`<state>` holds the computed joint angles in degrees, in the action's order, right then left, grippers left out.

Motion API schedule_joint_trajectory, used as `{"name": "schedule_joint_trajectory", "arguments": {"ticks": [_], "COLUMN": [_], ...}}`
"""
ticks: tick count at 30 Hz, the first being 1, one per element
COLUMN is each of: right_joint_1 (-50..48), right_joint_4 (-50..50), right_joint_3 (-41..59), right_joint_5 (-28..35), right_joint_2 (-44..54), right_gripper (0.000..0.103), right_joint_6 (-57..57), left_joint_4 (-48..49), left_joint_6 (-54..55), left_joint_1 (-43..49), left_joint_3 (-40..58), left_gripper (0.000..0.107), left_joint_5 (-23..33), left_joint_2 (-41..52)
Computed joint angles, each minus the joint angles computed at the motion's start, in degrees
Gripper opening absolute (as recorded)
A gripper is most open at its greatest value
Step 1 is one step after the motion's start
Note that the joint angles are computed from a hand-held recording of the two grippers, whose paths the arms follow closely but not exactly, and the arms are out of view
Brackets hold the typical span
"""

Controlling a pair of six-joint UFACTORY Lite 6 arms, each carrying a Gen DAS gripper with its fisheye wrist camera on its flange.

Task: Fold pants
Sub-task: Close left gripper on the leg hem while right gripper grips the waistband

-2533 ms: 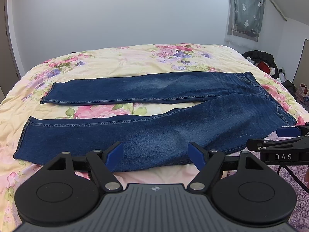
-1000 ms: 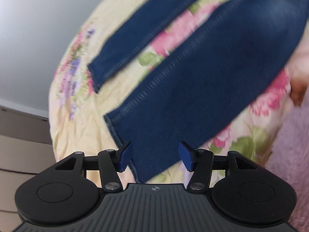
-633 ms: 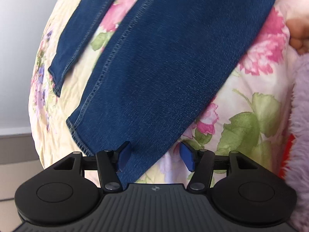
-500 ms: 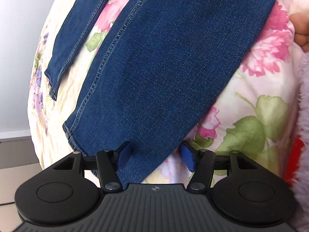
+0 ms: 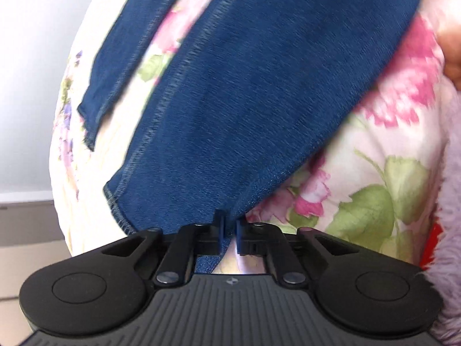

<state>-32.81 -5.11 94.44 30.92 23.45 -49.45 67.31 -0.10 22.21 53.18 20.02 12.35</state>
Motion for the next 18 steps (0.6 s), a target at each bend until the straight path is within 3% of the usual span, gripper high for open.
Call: {"name": "schedule_joint_trajectory", "arguments": {"ticks": [6,12,18], "right_joint_1": [-1.16,-1.56,-2.77], "right_joint_4": [6.40,10.54,25.98], "right_joint_3": [-7.33,-11.52,-20.55], "right_joint_5": [-5.35,-7.67,-11.51], "right_joint_2": [-5.37,-7.37,-12.27], "right_gripper": [0.026,0.026,0.042], "right_joint_6": [-13.26,-23.30,-49.03], "left_joint_4": [-10.22,-14.69,-10.63], "left_joint_6": [1.01,-2.24,-9.04], "left_joint_1": [0.25,-2.22,-4.52], "left_joint_3": [4.11,9.85,11.77], "left_gripper": [0.004,0.003,0.004], "left_joint_5": [-0.24,4.18,8.52], "left_joint_2": [-2.48,-1.95,-0.53]}}
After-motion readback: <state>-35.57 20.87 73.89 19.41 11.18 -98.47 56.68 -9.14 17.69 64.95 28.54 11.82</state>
